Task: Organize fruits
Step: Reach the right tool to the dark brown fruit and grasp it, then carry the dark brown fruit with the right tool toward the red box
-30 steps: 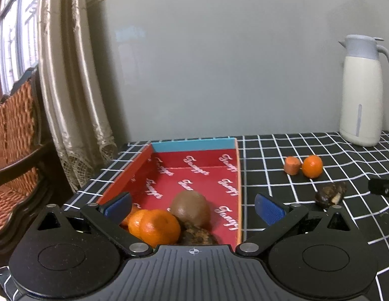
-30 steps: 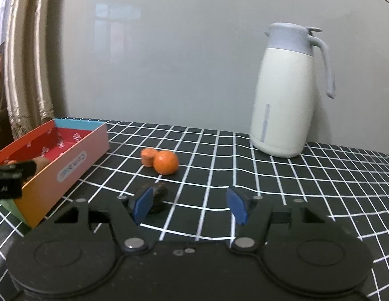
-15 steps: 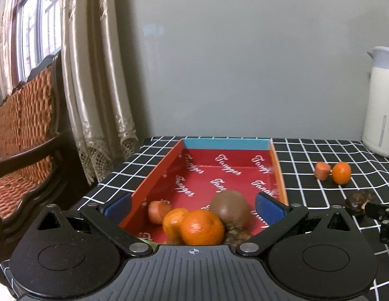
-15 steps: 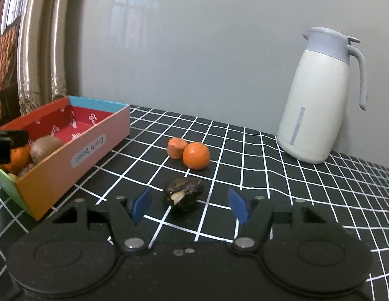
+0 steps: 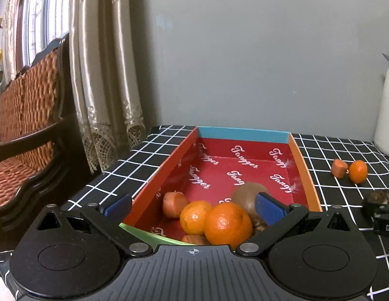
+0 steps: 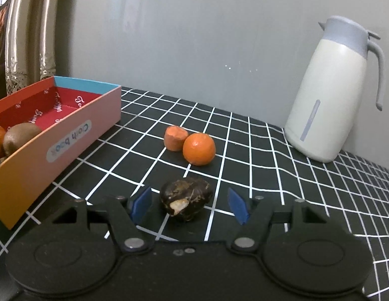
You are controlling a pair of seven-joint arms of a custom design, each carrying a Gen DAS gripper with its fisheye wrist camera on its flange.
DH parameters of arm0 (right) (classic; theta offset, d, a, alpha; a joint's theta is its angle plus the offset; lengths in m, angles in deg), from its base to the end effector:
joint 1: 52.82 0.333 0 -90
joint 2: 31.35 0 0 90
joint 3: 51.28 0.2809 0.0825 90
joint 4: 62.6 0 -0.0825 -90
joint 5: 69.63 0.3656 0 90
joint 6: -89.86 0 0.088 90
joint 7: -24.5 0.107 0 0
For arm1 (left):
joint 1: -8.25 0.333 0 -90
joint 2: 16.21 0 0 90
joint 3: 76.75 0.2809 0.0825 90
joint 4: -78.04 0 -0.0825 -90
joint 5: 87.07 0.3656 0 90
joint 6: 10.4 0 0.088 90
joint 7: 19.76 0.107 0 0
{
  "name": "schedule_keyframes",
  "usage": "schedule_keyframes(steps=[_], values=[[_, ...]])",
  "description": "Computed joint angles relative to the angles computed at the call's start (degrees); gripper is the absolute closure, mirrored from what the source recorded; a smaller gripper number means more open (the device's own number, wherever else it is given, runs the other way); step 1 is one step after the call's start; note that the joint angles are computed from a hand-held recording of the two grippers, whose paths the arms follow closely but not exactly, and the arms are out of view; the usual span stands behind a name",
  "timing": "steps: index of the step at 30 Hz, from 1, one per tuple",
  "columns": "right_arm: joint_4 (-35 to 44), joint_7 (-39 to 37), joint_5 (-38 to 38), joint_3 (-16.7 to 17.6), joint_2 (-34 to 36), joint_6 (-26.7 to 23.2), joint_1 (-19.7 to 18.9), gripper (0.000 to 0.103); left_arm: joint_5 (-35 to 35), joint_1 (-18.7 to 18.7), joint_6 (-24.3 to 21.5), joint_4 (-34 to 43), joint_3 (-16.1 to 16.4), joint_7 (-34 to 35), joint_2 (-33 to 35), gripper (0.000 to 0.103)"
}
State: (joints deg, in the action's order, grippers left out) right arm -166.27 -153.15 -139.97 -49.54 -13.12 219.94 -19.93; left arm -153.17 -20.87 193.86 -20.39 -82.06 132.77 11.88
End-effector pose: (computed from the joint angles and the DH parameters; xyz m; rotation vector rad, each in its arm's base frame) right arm 0.5337 0.3381 0.3715 -1.5393 1.9305 -1.1706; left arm 0.5857 -0.2524 0.3907 -1.2914 1.7426 -1.0115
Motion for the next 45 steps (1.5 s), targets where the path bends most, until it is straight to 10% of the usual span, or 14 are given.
schedule_keyframes(steps=[4, 28, 45], values=[[0.3, 0.2, 1.9, -0.1, 0.4, 2.8, -1.0, 0.058, -0.7, -0.2, -0.7, 0.3, 0.6, 0.0, 0.0, 0.000], [1.7, 3.0, -2.9, 0.8, -1.5, 1.9, 0.8, 0.058, 9.0, 3.1, 0.7, -6.1, -0.8, -9.8, -3.4, 0.000], [17.5, -1.5, -5.5, -2.1, 9.5, 3.8, 6.6, 0.058, 15.5, 7.7, -0.3, -10.4, 0.7, -16.4, -5.8, 0.000]])
